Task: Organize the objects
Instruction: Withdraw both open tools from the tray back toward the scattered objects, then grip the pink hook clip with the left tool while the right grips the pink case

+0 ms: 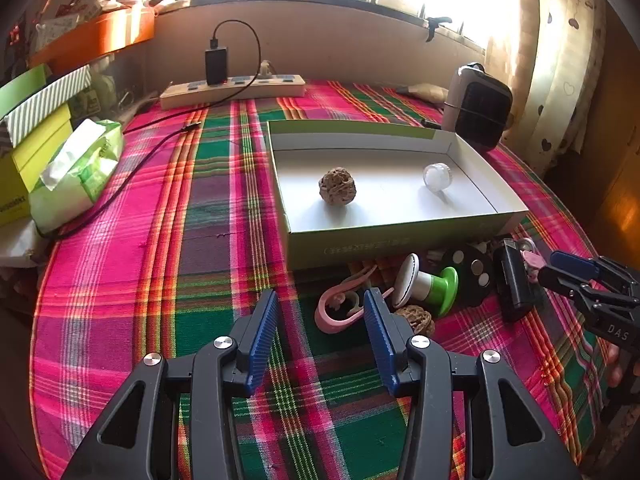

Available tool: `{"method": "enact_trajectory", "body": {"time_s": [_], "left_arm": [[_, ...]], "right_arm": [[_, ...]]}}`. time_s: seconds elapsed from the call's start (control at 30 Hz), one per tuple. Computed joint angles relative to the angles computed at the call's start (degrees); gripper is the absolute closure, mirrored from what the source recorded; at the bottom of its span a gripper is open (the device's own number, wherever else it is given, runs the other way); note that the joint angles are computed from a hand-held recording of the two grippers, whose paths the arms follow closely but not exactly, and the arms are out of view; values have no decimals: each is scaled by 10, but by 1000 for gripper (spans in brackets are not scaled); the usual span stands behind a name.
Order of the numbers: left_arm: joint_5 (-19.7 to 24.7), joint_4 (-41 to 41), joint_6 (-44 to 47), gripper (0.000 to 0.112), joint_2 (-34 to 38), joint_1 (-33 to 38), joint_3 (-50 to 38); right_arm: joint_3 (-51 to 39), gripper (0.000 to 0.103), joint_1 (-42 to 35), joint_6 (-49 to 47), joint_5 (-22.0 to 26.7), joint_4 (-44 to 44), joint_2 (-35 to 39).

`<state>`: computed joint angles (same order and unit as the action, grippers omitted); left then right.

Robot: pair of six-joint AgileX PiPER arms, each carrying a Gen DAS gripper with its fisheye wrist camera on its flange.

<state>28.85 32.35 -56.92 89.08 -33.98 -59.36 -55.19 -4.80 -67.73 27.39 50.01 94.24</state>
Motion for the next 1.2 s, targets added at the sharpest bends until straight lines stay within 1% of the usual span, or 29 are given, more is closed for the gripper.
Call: {"method": "enact_trajectory", "body": {"time_s": [0.17,0.23,0.53,0.67,0.77,0.93,1.0,1.03,1.2], "left_arm": [[-2,-7,10,69,2,-1,-1],[-2,-8,8,69,2,-1,-1],[4,-15,18,69,6,-4,-7],[9,-22,33,69,12,-7,-11],[21,-10,33,69,18,-12,-20],[29,-14,51,69,29,-10,-36],[30,-30,74,69,37,-7,-44],[30,-25,72,69,40,-9,-46],[33,-42,89,69,47,-5,-57]], "right_arm": [[-13,54,4,1,3,-21,21],[-15,54,-4,-18,26,-11,22],[-2,54,-17,-52,77,4,10],[-6,54,-7,-23,44,-14,18],[-15,54,-3,-20,39,-16,28],[-22,54,9,-17,34,-29,33],[-21,57,12,-20,31,-29,32],[-21,62,12,-22,32,-28,32],[-23,71,11,-26,33,-23,34]]}}
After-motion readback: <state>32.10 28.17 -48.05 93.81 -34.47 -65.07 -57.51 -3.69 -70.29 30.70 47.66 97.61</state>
